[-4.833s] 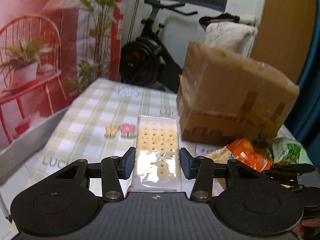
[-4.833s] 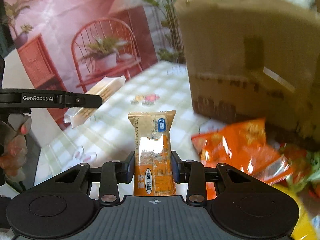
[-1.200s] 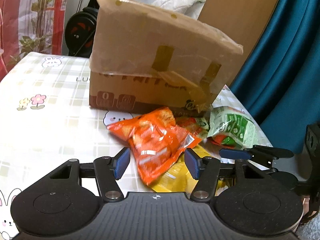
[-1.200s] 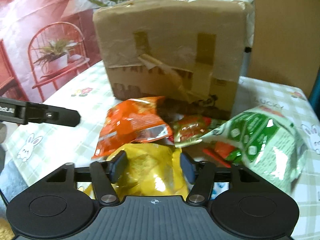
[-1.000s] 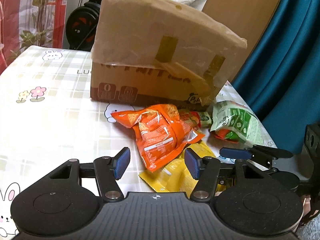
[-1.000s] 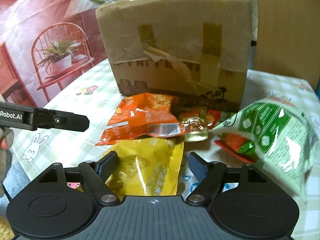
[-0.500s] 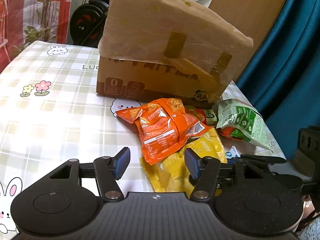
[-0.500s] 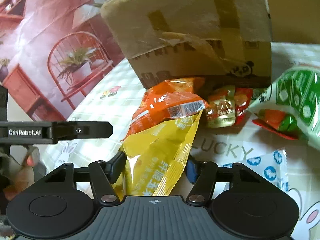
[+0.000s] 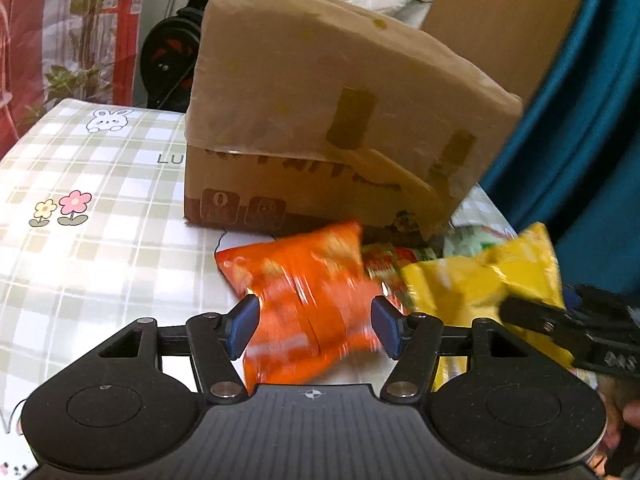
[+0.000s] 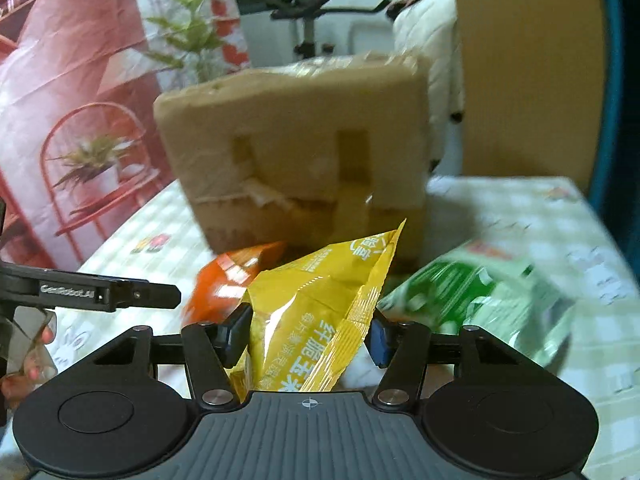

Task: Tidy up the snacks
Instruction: 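Grasp the orange chip bag with the left gripper while the right gripper grasps the yellow bag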

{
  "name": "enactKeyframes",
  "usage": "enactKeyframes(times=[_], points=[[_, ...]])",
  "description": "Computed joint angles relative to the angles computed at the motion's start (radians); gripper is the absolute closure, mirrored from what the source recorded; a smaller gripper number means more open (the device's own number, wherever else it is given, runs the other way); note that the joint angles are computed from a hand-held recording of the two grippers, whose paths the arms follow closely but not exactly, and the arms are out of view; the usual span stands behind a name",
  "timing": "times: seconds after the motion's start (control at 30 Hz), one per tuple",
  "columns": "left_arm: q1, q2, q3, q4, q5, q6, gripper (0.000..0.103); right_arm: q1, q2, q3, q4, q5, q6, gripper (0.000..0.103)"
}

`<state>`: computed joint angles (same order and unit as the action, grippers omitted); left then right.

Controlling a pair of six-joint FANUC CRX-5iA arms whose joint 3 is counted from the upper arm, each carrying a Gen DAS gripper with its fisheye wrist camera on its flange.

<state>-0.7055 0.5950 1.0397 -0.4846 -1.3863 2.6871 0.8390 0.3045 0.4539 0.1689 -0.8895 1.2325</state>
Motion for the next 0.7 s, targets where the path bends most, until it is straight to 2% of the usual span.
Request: enactKeyframes(times=[0.07,0.23,0.33,0.37,0.47,0.57,0.63,0.7], points=[[0.017,0.001,-0.009,0.005,0.012,0.035,0.032,-0.002,0.001,-0.004,0.013,0.010,-0.001,0.049],[0.046,0.021,-0.010,0.017,-0.003,0.048,0.030,-0.010,0.000,-0.009,0.007,0.014,0.010,0.049],[0.073,0.006,-0.072,0.065,0.049,0.078,0.027,-0.007,0.012,0.001,0.012,0.007,0.002,0.049],[0.078,0.008,-0.078,0.072,0.058,0.092,0.022,-0.008,0.015,0.004,0.011,0.005,0.004,0.049],[0.096,-0.028,-0.167,0.101,0.159,0.138,0.019,-0.007,0.015,0.004,0.017,-0.002,0.005,0.049],[0.108,-0.037,-0.210,0.138,0.233,0.123,0.019,-0.011,0.019,0.009,0.015,-0.007,0.008,0.049],[0.115,-0.021,-0.200,0.169,0.239,0.099,0.020,-0.011,0.019,0.008,0.017,-0.008,0.006,0.049],[0.113,-0.019,-0.212,0.179,0.273,0.088,0.029,-0.011,0.018,0.010,0.019,-0.011,0.003,0.049]])
